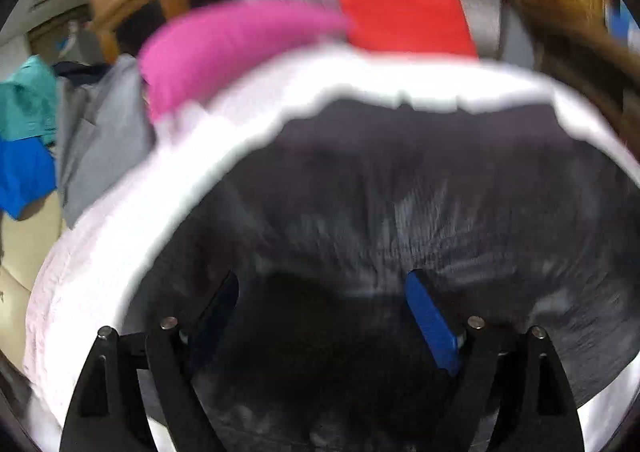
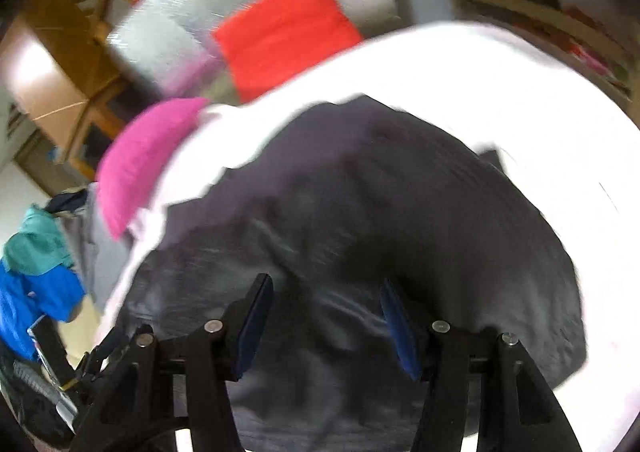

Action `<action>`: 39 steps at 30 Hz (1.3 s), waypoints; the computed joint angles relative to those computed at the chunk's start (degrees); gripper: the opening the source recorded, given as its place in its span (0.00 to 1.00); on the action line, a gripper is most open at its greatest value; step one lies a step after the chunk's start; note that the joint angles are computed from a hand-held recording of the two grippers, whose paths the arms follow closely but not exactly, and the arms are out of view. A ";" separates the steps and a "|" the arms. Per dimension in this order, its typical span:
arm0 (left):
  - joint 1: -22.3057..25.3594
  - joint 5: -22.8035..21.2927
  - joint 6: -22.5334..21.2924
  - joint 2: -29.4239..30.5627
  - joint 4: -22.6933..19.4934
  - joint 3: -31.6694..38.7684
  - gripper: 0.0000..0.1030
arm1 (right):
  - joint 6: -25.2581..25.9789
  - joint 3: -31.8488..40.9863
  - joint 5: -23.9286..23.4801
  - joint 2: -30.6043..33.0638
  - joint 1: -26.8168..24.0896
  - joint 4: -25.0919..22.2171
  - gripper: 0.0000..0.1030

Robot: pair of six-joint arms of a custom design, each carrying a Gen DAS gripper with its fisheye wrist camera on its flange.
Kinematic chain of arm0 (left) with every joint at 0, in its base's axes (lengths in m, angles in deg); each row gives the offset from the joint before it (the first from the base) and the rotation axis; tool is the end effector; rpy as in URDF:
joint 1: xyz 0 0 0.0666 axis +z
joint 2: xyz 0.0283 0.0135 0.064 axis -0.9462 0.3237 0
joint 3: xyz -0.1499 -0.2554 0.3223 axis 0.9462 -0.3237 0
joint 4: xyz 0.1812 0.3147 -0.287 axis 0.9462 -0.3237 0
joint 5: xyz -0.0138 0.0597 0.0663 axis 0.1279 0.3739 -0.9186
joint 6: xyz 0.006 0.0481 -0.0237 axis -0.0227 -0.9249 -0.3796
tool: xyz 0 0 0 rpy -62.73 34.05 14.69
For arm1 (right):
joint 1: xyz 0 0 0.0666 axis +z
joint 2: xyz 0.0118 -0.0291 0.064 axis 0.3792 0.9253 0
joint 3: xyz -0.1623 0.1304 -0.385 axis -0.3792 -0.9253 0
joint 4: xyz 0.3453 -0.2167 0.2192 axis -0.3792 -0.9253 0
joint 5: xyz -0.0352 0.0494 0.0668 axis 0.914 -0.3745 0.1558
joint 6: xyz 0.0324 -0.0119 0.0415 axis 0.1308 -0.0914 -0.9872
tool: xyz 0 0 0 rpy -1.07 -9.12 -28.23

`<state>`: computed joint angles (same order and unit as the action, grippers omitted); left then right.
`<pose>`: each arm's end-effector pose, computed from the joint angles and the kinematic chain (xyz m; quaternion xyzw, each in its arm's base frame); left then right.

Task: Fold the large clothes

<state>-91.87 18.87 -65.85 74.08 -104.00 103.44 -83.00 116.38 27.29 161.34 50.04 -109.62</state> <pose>0.7210 -0.2756 0.3370 0.3352 0.8819 -0.0250 0.3305 0.5266 0.2593 0.3427 0.4481 0.8200 0.1012 0.3415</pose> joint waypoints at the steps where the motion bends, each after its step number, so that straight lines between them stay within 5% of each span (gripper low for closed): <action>1: -0.21 -0.61 -0.19 -0.18 0.84 -0.75 0.84 | -0.04 -0.50 -1.71 0.00 -0.33 0.11 0.58; 5: -0.27 -0.64 -0.48 -1.60 4.33 -3.42 0.85 | 0.29 -2.81 -0.88 -2.75 1.23 1.42 0.58; 10: 0.87 2.92 0.48 -2.99 6.79 -6.04 0.86 | -4.14 -10.24 9.01 -10.28 6.81 8.01 0.64; 14: 0.53 0.21 0.04 -2.11 7.81 -5.80 0.93 | -9.06 -13.55 8.38 -12.15 6.45 9.05 0.64; 17: 0.37 -1.17 -0.33 -0.96 4.37 -3.43 0.94 | -10.79 -14.56 -0.19 -10.27 3.48 10.89 0.64; 22: 0.10 -4.47 -0.35 1.43 -8.76 4.62 0.95 | -9.59 -14.62 1.77 -11.12 3.66 10.46 0.64; 29: 1.99 -2.26 -0.67 -14.28 2.39 -8.29 0.95 | -10.20 -7.30 26.53 -11.57 11.27 -5.49 0.66; 32: 3.04 -0.39 -0.41 -20.91 6.80 -12.95 0.95 | -11.86 -0.89 31.72 -9.32 14.89 -15.61 0.77; 39: 6.14 4.81 2.95 -30.83 12.72 -18.08 0.96 | -11.68 15.85 38.02 -2.17 21.18 -36.05 0.84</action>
